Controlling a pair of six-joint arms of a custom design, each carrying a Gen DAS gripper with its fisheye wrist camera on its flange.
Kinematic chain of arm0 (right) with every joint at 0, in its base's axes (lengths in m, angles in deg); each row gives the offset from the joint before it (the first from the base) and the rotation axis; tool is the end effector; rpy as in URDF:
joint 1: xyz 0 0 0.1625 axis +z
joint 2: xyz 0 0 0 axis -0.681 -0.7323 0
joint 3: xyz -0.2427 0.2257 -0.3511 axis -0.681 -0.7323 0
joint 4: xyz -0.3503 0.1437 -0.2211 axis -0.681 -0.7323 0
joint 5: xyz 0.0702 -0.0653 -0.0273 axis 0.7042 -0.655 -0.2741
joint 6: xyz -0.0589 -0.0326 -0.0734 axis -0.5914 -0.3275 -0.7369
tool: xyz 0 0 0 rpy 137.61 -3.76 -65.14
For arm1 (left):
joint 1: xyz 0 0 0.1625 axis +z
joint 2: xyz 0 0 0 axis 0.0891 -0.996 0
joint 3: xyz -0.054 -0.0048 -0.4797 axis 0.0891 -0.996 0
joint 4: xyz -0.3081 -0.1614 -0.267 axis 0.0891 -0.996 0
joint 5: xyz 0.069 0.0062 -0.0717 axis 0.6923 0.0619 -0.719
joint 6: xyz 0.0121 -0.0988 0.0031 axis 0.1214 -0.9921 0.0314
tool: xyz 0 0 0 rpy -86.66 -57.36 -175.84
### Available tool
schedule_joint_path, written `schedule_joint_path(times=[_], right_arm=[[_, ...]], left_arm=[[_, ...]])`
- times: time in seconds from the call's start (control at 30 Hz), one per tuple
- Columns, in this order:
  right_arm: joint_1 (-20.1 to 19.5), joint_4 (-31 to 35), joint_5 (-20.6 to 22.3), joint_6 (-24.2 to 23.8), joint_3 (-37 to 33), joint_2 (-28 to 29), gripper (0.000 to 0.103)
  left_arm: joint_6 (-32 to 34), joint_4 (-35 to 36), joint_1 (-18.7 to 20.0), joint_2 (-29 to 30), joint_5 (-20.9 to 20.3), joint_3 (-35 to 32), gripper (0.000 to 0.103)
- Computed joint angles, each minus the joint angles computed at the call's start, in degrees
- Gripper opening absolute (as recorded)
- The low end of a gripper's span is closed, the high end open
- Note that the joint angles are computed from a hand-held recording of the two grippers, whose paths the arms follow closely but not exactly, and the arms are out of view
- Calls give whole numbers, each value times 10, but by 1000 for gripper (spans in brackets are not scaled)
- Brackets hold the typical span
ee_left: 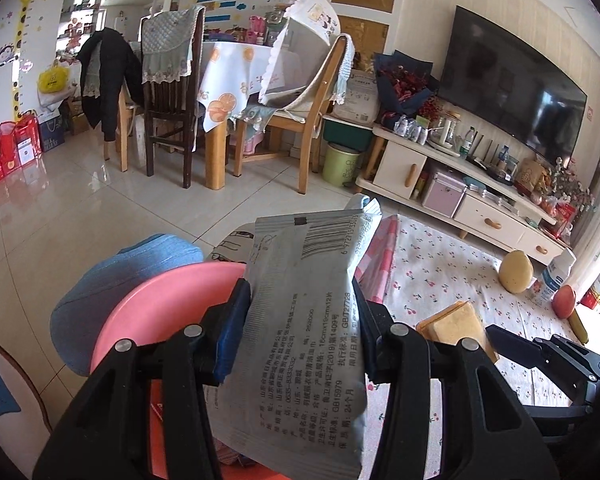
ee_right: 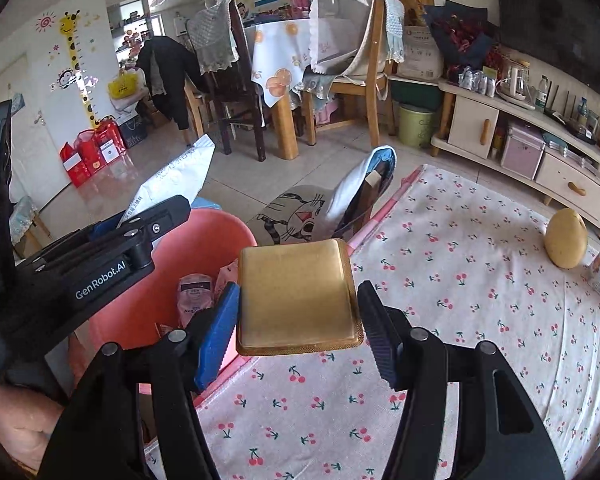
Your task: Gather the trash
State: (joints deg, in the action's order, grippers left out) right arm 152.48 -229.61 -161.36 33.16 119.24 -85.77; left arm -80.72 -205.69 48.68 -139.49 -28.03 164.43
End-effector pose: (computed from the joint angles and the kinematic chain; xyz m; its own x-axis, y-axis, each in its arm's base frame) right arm 0.3198 -0.6101 0.0615 -0.7066 -0.4824 0.5178 -0.6851 0.6496 -0.3297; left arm -0.1508 -0.5767 0.2227 -0.7956 -0.2250 -0.5625 0.3757 0.5452 -0.7494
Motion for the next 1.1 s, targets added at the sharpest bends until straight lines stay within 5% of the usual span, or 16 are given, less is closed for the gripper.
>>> schedule_joint_path(times=[0.87, 1.03, 1.1], right_arm=[[5, 82, 8, -8, -81, 81, 62], [4, 77, -4, -4, -73, 79, 83], [1, 63, -2, 3, -62, 70, 84]], left_arm=[[-129, 148, 45, -36, 37, -11, 50], [-142, 160, 45, -32, 54, -18, 74], [-125, 149, 40, -24, 68, -20, 79]])
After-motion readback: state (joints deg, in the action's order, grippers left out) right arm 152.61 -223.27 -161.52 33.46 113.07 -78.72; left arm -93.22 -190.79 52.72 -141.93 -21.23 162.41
